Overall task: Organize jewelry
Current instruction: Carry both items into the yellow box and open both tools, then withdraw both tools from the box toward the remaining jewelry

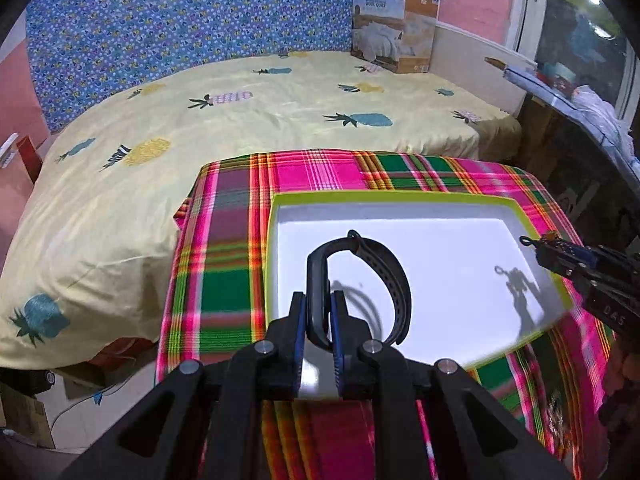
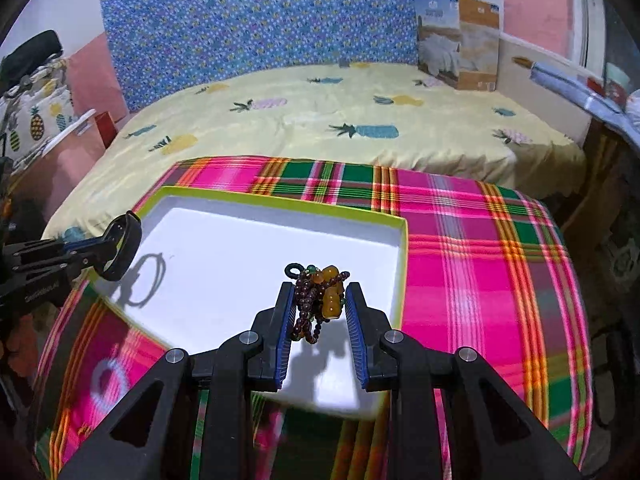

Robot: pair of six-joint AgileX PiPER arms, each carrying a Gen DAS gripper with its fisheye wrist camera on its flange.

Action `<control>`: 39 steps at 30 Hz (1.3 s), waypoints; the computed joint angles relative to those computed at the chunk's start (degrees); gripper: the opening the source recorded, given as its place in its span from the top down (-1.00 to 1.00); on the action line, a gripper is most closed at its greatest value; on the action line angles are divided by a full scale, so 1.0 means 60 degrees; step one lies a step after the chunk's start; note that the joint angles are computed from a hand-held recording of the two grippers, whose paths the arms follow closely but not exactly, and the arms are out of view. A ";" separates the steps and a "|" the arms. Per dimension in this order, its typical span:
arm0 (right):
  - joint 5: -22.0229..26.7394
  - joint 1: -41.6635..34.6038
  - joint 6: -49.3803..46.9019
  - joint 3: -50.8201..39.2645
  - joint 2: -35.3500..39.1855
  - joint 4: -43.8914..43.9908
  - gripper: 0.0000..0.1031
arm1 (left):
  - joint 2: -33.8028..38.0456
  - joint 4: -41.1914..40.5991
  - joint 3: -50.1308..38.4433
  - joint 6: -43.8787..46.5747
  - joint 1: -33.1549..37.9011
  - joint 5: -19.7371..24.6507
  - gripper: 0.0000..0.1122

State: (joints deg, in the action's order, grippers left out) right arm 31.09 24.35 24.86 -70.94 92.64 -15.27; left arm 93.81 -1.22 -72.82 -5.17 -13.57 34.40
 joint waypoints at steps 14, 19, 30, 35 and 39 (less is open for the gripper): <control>0.0758 -0.0839 -0.1266 -0.2276 0.2269 0.1095 0.48 | 0.1866 0.0217 -0.1826 -0.0163 -0.0037 0.0607 0.77; 0.0750 -0.0815 -0.1203 -0.2240 0.2220 0.1037 0.39 | 0.1953 0.0330 -0.1934 -0.0182 -0.0088 0.0602 0.72; 0.0511 -0.0271 -0.0471 -0.0785 0.0402 0.0588 0.29 | 0.0409 -0.0407 -0.0636 0.0399 0.0007 0.0293 0.52; 0.0496 0.0541 0.0655 0.0547 -0.1131 -0.0271 0.29 | -0.1001 -0.0607 0.0643 0.0348 0.0058 0.0085 0.51; 0.0736 0.1479 0.1947 0.1575 -0.2367 -0.1168 0.29 | -0.2201 -0.0372 0.1644 0.0100 -0.0120 0.0017 0.51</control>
